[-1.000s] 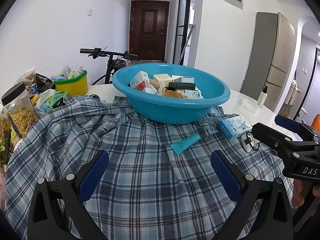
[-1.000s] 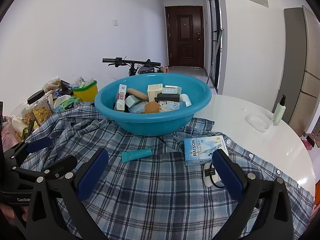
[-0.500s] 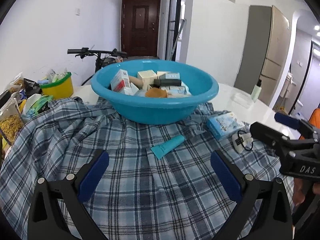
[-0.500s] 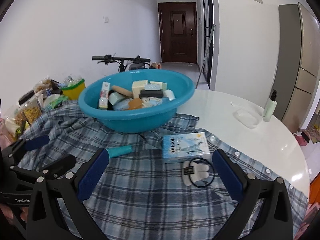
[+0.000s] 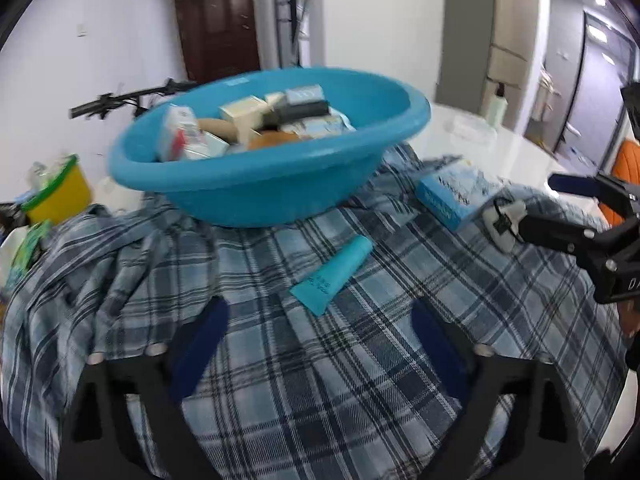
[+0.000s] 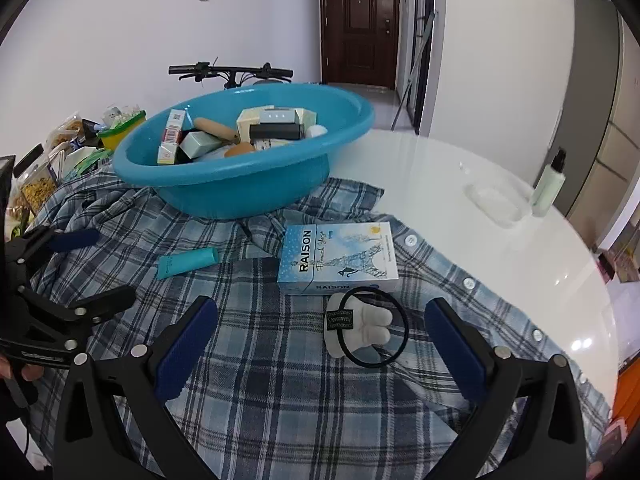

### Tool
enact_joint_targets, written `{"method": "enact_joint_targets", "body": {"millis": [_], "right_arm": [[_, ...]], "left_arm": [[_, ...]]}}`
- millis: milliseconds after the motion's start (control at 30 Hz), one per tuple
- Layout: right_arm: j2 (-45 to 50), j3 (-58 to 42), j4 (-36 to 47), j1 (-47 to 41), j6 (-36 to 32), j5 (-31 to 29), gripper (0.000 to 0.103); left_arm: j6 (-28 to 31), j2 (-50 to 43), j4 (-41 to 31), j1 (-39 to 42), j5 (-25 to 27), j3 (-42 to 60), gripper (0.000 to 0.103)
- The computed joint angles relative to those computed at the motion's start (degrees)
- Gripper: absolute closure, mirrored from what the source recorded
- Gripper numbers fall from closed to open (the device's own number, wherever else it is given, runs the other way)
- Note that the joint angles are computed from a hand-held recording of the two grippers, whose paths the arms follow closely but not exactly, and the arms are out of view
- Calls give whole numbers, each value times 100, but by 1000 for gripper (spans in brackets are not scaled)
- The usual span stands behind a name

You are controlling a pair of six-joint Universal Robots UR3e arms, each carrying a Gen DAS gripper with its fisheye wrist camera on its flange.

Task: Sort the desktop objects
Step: 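Grasp the teal tube with the left tool while the right tool approaches the RAISON box, then grasp the RAISON box with the right tool while the left tool lifts the tube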

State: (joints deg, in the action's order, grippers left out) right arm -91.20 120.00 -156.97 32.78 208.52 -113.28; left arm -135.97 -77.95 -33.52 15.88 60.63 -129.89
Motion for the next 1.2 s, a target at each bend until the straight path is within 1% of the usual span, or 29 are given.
{"method": "enact_joint_targets", "body": {"millis": [33, 100, 133, 233, 267, 400, 467, 600, 667, 700, 767, 800, 933, 1033, 1200], "right_arm": [[24, 6, -27, -24, -14, 27, 0], [93, 4, -80, -77, -45, 98, 0], [119, 16, -115, -120, -70, 156, 0], [217, 37, -228, -216, -116, 290, 0], [239, 49, -270, -244, -127, 328, 0], [267, 137, -472, -392, -170, 493, 0], [288, 157, -540, -430, -175, 548, 0], [296, 197, -608, -507, -232, 643, 0], [292, 213, -626, -544, -253, 675, 0], [281, 229, -634, -555, -251, 685, 0], [253, 272, -665, -590, -255, 718, 0], [246, 286, -672, -604, -254, 723, 0], [246, 286, -668, -625, -224, 741, 0], [231, 268, -632, -596, -207, 738, 0], [254, 208, -596, -482, -189, 687, 0]], "left_arm": [[33, -158, -9, -80, 57, 116, 19], [110, -533, 76, -275, 186, 360, 21], [164, -648, 71, -325, 211, 445, 23], [237, -1054, -18, -522, 295, 804, 39], [245, -1207, -104, -580, 287, 967, 43], [176, -1600, -90, -745, 236, 1304, 43], [209, -1770, -125, -841, 211, 1471, 50], [178, -2095, -57, -1077, 329, 1733, 54], [165, -2240, -100, -1164, 387, 1857, 64], [163, -2304, -88, -1208, 432, 1889, 67], [224, -2349, -98, -1232, 428, 1899, 78], [276, -2338, -104, -1230, 419, 1880, 81], [337, -2203, -226, -1163, 411, 1784, 81], [356, -1889, -352, -1002, 384, 1524, 81], [536, -882, -843, -542, 510, 798, 81]]}}
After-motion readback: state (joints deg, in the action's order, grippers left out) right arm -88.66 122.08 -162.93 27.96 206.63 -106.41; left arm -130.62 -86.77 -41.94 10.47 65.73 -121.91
